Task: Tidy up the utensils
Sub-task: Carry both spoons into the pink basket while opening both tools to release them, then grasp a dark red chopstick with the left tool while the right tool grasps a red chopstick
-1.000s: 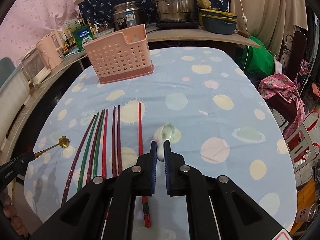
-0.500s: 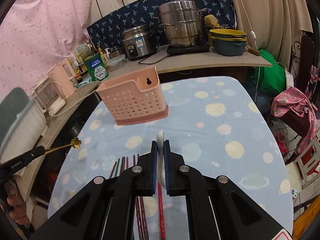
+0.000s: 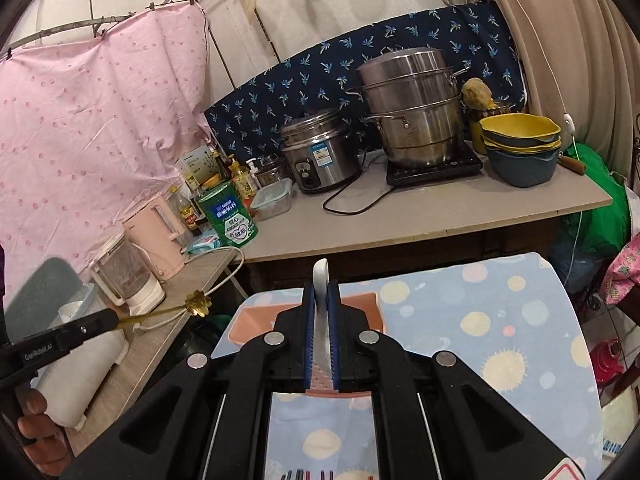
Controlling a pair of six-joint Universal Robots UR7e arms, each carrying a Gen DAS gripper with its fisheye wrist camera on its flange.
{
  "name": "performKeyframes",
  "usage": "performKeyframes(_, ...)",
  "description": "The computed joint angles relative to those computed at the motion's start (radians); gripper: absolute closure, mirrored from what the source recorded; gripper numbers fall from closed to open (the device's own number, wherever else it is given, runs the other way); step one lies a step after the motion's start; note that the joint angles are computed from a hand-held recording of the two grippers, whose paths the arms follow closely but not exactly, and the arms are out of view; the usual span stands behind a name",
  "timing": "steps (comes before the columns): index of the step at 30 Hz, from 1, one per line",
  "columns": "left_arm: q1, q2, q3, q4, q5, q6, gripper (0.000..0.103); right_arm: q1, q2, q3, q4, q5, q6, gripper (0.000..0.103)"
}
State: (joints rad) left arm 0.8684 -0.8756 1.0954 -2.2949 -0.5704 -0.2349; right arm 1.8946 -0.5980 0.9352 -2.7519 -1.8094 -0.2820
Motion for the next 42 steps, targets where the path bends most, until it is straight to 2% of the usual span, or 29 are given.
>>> performKeyframes(7,0.053,0.084,-0.116,0.135,-0.026,-0.048,0.102,-0.013,0.138,-0.235,0.123,-0.008,-0.007,0.097)
performKeyframes(11,0.075,0.099,-0.135,0.191,-0.048,-0.079,0.102,-0.022,0.186,-0.3,0.172,-0.027,-0.012,0.097)
performKeyframes(18,0.098,0.103,-0.131,0.158,-0.057,-0.092,0.1,-0.038,0.237,-0.363,0.241,-0.066,-0.001,0.094)
performKeyframes(19,0.099,0.102,-0.127,0.151,-0.045,-0.095,0.098,-0.039,0.235,-0.352,0.228,-0.067,-0.004,0.093)
performKeyframes(21,0.096,0.094,-0.105,0.117,-0.033,-0.096,0.083,-0.038,0.226,-0.325,0.198,-0.073,-0.012,0.09)
performKeyframes(22,0.096,0.09,-0.095,0.096,-0.024,-0.095,0.066,-0.038,0.223,-0.318,0.192,-0.072,-0.012,0.084)
performKeyframes(23,0.094,0.087,-0.082,0.068,-0.014,-0.088,0.054,-0.038,0.218,-0.31,0.188,-0.069,-0.009,0.079)
performKeyframes(24,0.091,0.081,-0.065,0.035,0.0,-0.076,0.051,-0.037,0.211,-0.3,0.185,-0.067,-0.006,0.077)
performKeyframes(29,0.074,0.041,0.004,-0.024,0.035,-0.061,0.049,-0.026,0.152,-0.192,0.123,-0.069,-0.022,0.071)
performKeyframes(34,0.045,-0.03,0.136,-0.085,0.079,-0.072,0.047,-0.017,0.049,-0.018,0.069,-0.072,-0.014,0.07)
performKeyframes(38,0.019,-0.108,0.281,-0.098,0.103,-0.125,0.042,-0.016,-0.053,0.165,0.002,-0.083,-0.009,0.068)
performKeyframes(42,-0.01,-0.181,0.431,-0.065,0.133,-0.217,0.042,-0.017,-0.151,0.355,-0.063,-0.107,-0.017,0.068)
